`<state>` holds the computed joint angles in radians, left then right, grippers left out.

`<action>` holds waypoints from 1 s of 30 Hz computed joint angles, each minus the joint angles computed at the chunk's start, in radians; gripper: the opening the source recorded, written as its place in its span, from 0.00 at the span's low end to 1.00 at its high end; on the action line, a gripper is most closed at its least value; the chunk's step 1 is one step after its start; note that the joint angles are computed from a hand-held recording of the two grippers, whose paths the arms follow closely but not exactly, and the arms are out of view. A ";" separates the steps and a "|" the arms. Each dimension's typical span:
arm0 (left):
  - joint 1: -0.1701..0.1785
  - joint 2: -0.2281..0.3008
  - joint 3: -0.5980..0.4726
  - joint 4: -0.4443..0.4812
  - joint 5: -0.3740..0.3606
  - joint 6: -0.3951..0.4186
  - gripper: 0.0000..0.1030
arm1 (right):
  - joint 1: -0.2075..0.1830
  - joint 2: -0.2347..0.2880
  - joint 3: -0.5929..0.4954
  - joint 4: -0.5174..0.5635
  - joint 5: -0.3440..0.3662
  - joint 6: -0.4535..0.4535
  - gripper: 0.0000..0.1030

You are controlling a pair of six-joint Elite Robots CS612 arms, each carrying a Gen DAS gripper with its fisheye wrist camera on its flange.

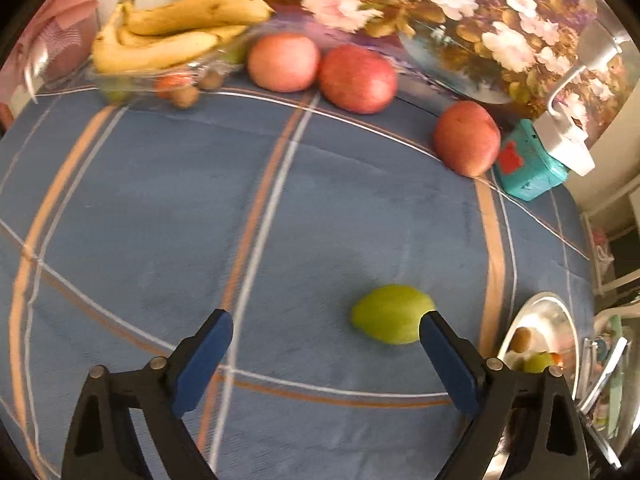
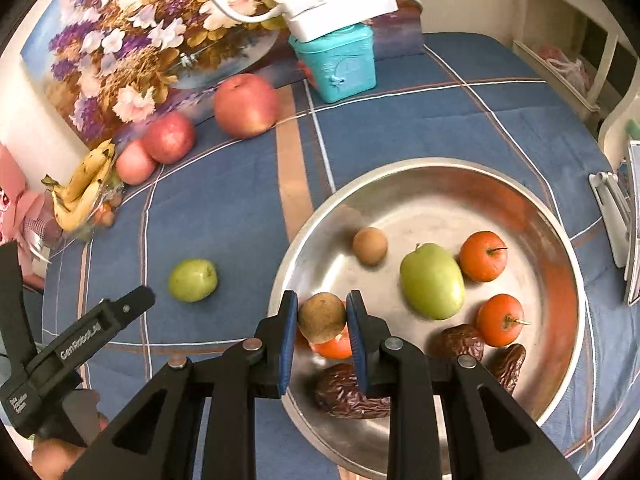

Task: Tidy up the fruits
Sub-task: 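Close the right gripper on the small brown kiwi, then grasp the green fruit with the left gripper while the right gripper holds the kiwi, then carry the green fruit and kiwi into the plate and open both grippers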

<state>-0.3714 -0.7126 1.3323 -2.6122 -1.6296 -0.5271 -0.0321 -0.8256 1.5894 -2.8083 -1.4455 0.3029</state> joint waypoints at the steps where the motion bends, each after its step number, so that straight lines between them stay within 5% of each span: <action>1: -0.002 0.004 -0.005 0.000 0.003 0.004 0.92 | -0.001 0.000 0.001 -0.001 0.001 -0.003 0.25; 10: -0.012 0.029 -0.037 0.006 -0.004 0.023 0.89 | 0.002 0.007 -0.008 0.009 0.006 -0.021 0.25; 16: -0.015 0.038 -0.043 -0.003 -0.038 0.027 0.76 | 0.004 0.006 -0.010 0.012 0.007 -0.029 0.25; 21: -0.010 0.042 -0.048 -0.018 -0.103 0.023 0.53 | 0.003 0.004 -0.008 0.010 0.006 -0.029 0.25; 30: -0.012 0.043 -0.052 -0.015 -0.105 0.008 0.51 | 0.003 0.002 -0.007 0.010 0.007 -0.031 0.25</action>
<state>-0.3838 -0.6692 1.2802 -2.6269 -1.7342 -0.5191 -0.0287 -0.8233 1.5819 -2.7979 -1.4380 0.2724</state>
